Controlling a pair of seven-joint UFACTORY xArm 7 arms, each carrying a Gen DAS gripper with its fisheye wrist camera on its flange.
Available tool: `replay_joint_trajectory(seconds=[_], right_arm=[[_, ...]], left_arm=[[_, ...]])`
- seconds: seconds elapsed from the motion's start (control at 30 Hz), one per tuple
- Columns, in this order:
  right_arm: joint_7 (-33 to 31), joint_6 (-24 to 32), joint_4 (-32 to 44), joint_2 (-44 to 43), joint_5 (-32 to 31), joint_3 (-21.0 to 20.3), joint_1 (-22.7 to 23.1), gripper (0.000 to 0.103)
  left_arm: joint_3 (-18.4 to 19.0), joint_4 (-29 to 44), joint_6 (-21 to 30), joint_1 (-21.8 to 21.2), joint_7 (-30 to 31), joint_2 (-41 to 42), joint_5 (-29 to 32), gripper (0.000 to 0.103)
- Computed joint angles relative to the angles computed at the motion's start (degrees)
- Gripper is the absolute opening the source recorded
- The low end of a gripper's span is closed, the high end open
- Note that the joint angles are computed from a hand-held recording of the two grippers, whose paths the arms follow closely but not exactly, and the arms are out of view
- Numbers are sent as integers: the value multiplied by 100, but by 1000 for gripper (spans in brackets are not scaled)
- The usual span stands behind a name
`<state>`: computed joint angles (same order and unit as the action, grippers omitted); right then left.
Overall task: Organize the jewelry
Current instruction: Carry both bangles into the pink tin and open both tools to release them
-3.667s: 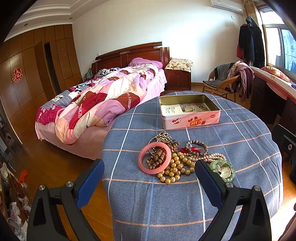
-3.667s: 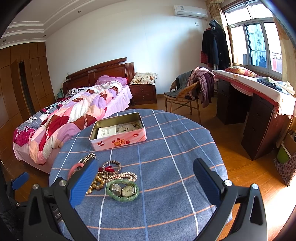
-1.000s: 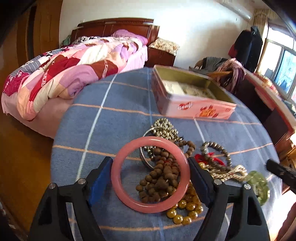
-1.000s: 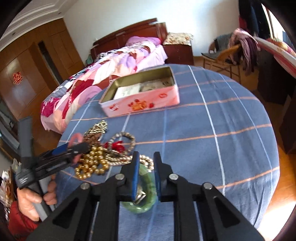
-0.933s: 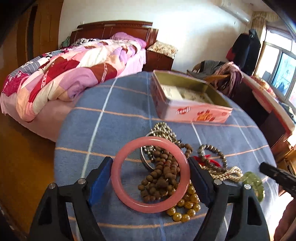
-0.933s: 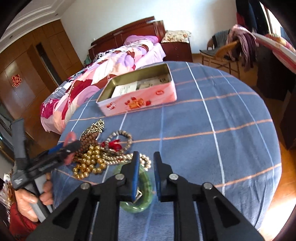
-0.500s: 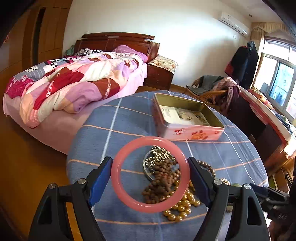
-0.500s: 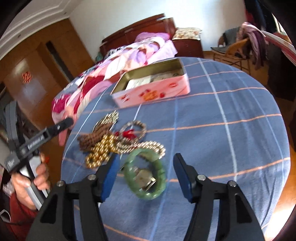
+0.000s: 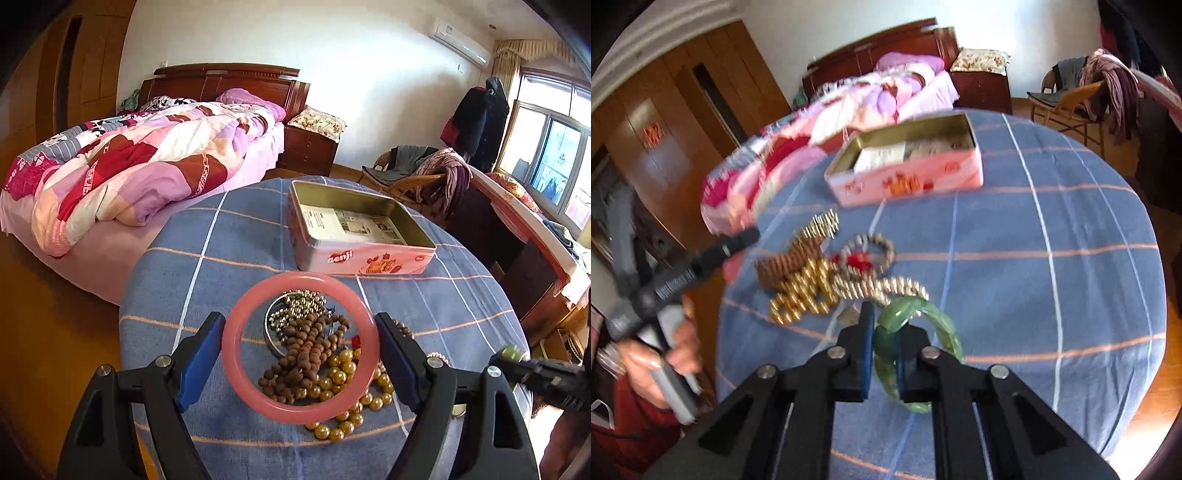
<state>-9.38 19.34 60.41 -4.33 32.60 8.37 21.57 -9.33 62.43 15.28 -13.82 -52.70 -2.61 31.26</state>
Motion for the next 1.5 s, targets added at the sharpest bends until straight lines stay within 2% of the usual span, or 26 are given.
replay_joint_trajectory(seconds=[0.07,0.1,0.13,0.2,0.27,0.3,0.37,0.53,0.6,0.7,0.8,0.93,1.1,1.13,1.23,1.3,1.4,1.5], right_arm=[[82,-139,86,32,-8,-16,-41,13],[410,-218,176,101,-372,140,-218,13],[792,-271,295,204,-813,56,-155,13],[1056,-287,576,412,-1160,64,-199,13],[1513,-404,961,701,-1794,52,-228,13],[1885,-472,1222,900,-2305,0,-210,13],[2328,-483,1758,1317,-2838,-109,-157,13],[2603,-353,3135,2392,-3040,-135,-185,13],[2567,-242,3587,2768,-3050,-106,-215,13],[2431,-51,4063,3209,-2895,11,-326,13],[2438,174,4436,3536,-2905,-62,-290,13],[2143,369,4717,3800,-2563,187,-495,14],[1672,600,4932,4035,-1805,619,-889,21],[1551,564,4905,4025,-1640,701,-961,21],[986,113,4484,3790,-934,1114,-1289,40],[867,-263,4188,3591,-685,1123,-1311,60],[1009,-798,3767,3305,-583,966,-1244,61],[1401,-955,3669,3230,-740,711,-1107,61]], left_arm=[[-3,88,10,9,-78,48,127,81],[5,129,-6,8,-102,79,183,81],[12,209,-28,1,-123,137,252,81],[40,375,-17,-44,-112,262,321,81],[86,632,10,-125,-41,451,390,81],[122,834,46,-182,-27,592,485,81],[246,1188,103,-322,-82,837,678,81],[528,2066,80,-592,244,1549,379,81],[678,2456,149,-729,343,1871,313,81],[737,3035,266,-764,700,2402,-153,81],[780,3476,417,-804,1027,2793,-595,81],[900,4150,824,-909,1389,3313,-1063,81],[1256,4579,1065,-1194,1365,3597,-971,81],[1296,4576,1033,-1218,1335,3602,-950,81],[1276,4492,926,-1199,1331,3561,-998,82],[1157,4539,833,-1083,1448,3606,-1185,85],[1014,4369,509,-934,1561,3551,-1504,88],[906,4408,484,-841,1728,3566,-1790,89]])
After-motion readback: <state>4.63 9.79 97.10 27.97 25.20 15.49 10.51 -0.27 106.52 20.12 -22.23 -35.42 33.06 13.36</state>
